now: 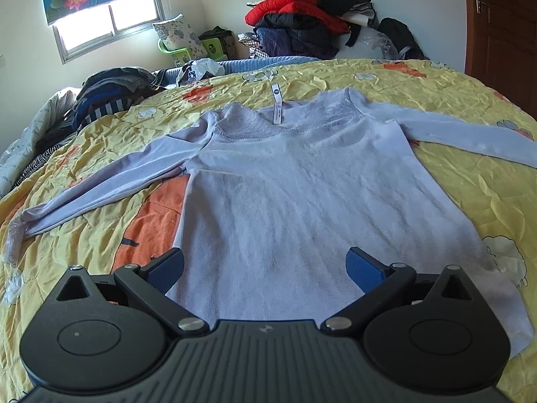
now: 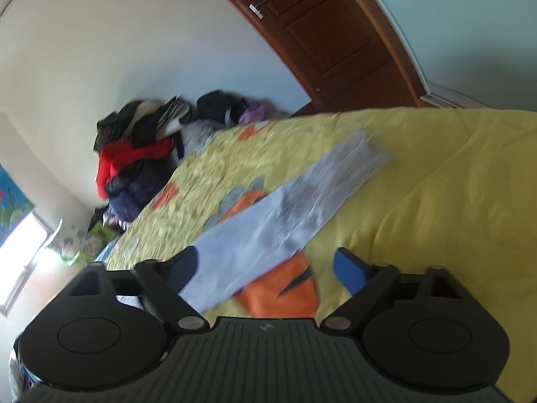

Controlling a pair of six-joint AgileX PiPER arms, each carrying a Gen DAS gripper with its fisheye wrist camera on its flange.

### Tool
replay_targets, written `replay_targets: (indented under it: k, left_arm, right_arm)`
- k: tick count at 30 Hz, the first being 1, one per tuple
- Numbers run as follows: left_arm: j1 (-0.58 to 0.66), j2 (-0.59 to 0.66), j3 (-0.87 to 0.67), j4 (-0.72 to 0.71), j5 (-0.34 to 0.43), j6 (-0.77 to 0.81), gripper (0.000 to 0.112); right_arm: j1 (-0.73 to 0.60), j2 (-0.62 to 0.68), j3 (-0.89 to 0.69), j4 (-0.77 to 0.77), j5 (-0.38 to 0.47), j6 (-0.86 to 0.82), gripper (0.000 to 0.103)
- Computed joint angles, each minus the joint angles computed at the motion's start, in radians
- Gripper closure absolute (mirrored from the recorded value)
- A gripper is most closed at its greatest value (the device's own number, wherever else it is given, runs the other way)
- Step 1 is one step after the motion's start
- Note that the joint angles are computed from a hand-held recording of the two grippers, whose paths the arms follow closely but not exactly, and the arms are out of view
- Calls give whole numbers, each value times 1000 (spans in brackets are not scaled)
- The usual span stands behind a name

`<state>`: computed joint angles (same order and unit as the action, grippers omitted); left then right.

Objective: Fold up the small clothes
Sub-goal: 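Grasp the lace cuff of one sleeve with the right tool, then carry the held sleeve across the shirt body with the right tool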

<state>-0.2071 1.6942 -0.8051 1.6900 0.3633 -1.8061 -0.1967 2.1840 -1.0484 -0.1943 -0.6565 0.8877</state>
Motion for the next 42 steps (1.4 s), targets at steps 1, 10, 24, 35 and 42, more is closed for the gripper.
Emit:
replay_targets:
  k: [1, 10, 24, 35, 42]
  left_arm:
    - [-4, 6, -4, -4, 6, 6, 9]
    - [-27, 39, -43, -78, 27, 78, 9]
    - [-11, 47, -57, -96, 24, 95, 9]
    - [-1, 43, -54, -117, 34, 123, 9]
    - [34, 59, -96, -244, 23, 241, 9]
  right_arm:
    - [-8, 20, -20, -16, -13, 19, 22]
    - [-21, 142, -233, -118, 33, 139, 40]
    - [-12, 191, -302, -97, 49, 327, 92]
    - [116, 78, -264, 278, 126, -468, 93]
    - [195, 29, -249, 319, 119, -719, 93]
